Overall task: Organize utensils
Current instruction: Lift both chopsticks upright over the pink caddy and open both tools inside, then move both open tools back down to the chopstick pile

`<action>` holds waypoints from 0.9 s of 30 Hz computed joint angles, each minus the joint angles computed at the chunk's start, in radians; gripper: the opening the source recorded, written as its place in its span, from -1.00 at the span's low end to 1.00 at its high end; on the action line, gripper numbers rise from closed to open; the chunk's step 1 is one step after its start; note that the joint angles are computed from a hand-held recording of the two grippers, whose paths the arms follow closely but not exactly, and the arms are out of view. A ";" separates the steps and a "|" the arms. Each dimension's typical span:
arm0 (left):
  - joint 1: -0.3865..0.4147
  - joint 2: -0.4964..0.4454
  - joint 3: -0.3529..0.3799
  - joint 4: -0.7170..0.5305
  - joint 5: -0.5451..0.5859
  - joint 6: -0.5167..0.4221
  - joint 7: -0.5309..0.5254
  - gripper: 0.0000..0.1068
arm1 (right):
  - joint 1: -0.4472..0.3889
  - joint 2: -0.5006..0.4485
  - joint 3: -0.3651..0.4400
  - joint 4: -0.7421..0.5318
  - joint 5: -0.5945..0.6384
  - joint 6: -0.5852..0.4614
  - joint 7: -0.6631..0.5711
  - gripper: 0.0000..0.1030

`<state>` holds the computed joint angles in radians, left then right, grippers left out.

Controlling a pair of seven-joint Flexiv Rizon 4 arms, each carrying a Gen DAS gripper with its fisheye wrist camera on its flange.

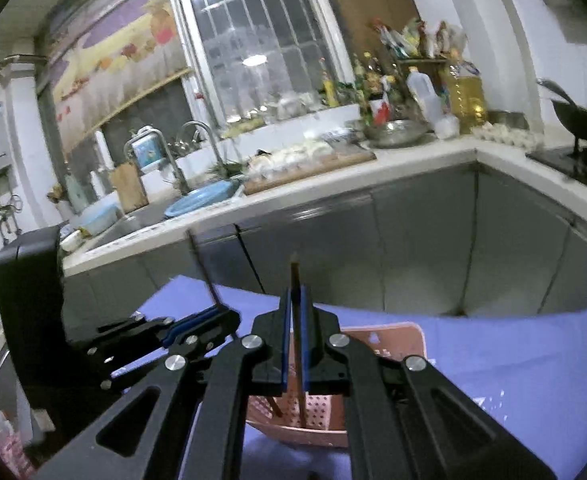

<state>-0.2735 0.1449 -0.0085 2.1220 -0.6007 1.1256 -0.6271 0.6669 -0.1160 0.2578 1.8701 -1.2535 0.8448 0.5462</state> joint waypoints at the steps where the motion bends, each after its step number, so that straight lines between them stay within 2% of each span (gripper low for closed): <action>1: 0.008 0.007 -0.004 0.020 0.037 0.027 -0.028 -0.86 | 0.002 -0.004 0.001 0.005 0.000 0.001 0.020 -0.89; 4: 0.015 0.031 0.003 0.062 0.092 0.078 -0.074 -0.56 | 0.001 0.001 -0.001 0.028 -0.031 0.024 0.094 -0.89; 9: -0.012 0.092 0.040 0.131 0.080 0.128 -0.044 -0.48 | 0.024 0.005 0.016 0.027 -0.051 -0.044 0.111 -0.79; 11: -0.014 0.124 0.059 0.150 0.075 0.101 -0.038 -0.48 | 0.033 0.005 0.021 0.026 -0.058 -0.059 0.119 -0.60; 13: -0.006 0.148 0.070 0.160 0.083 0.068 -0.044 -0.48 | 0.040 0.009 0.025 0.027 -0.067 -0.075 0.132 -0.09; 14: -0.001 0.165 0.075 0.169 0.088 0.051 -0.048 -0.48 | 0.050 0.010 0.030 0.026 -0.078 -0.101 0.142 -0.01; 18: 0.014 0.217 0.093 0.200 0.107 0.005 -0.052 -0.48 | 0.091 0.014 0.053 0.016 -0.094 -0.208 0.154 0.01; 27: 0.044 0.313 0.133 0.258 0.136 -0.082 -0.039 -0.48 | 0.178 0.016 0.102 0.023 -0.067 -0.358 0.237 0.01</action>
<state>-0.2291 0.4574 0.1244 2.3800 -0.4649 1.0436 -0.6664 0.8454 -0.0996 0.3593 1.8935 -1.3206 0.4868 0.7830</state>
